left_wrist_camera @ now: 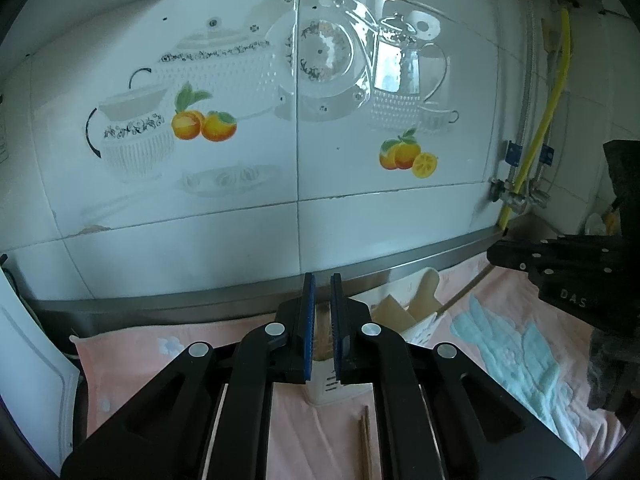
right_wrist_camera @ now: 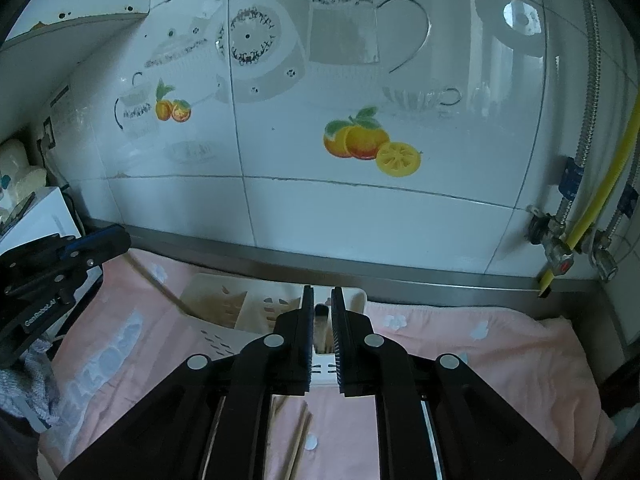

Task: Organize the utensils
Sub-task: 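Lift both held chopsticks upright and drop them into the white caddy, then open both tools and move them back over the remaining chopsticks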

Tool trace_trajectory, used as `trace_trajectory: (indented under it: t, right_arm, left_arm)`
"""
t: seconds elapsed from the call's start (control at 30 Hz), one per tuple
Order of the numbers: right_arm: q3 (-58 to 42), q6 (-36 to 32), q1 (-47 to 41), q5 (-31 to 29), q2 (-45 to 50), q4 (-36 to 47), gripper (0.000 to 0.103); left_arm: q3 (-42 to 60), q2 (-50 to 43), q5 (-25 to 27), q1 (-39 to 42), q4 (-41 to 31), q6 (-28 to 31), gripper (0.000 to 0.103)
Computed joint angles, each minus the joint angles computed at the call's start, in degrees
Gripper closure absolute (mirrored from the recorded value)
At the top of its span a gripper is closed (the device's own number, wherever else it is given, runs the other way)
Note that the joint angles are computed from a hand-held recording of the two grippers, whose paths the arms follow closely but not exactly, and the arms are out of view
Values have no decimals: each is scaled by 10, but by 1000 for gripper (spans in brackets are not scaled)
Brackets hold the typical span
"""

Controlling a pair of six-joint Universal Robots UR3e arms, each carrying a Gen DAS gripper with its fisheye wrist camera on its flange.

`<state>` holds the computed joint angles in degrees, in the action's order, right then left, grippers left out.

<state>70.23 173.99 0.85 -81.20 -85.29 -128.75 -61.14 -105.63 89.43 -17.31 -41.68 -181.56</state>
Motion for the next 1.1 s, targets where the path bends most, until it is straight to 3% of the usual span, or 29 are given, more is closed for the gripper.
trace_trajectory:
  t: [0.07,0.13,0.37,0.63,0.87,1.1]
  right_arm:
    - [5,-3,1,-3,-7,-6,91]
    - [18,-2,1,-5,-22,-15,81]
    - [162,-10,-6,1,-144,-68,66]
    - [375,-10,-9,6,-308,-104,55]
    - [535,5,14,-25,-428,-123,43]
    - [636,36,27,-35,-514,-113,40]
  left_arm:
    - [-10,11,0,0,3,0,94]
    - [-28,27,1,-2,10,0,91]
    - [-174,131,10,-17,65,-1,75]
    - [-393,257,12,-38,111,-20,74]
    - [-573,335,-3,-47,144,-36,74]
    - [-677,344,-19,-66,170,-44,74]
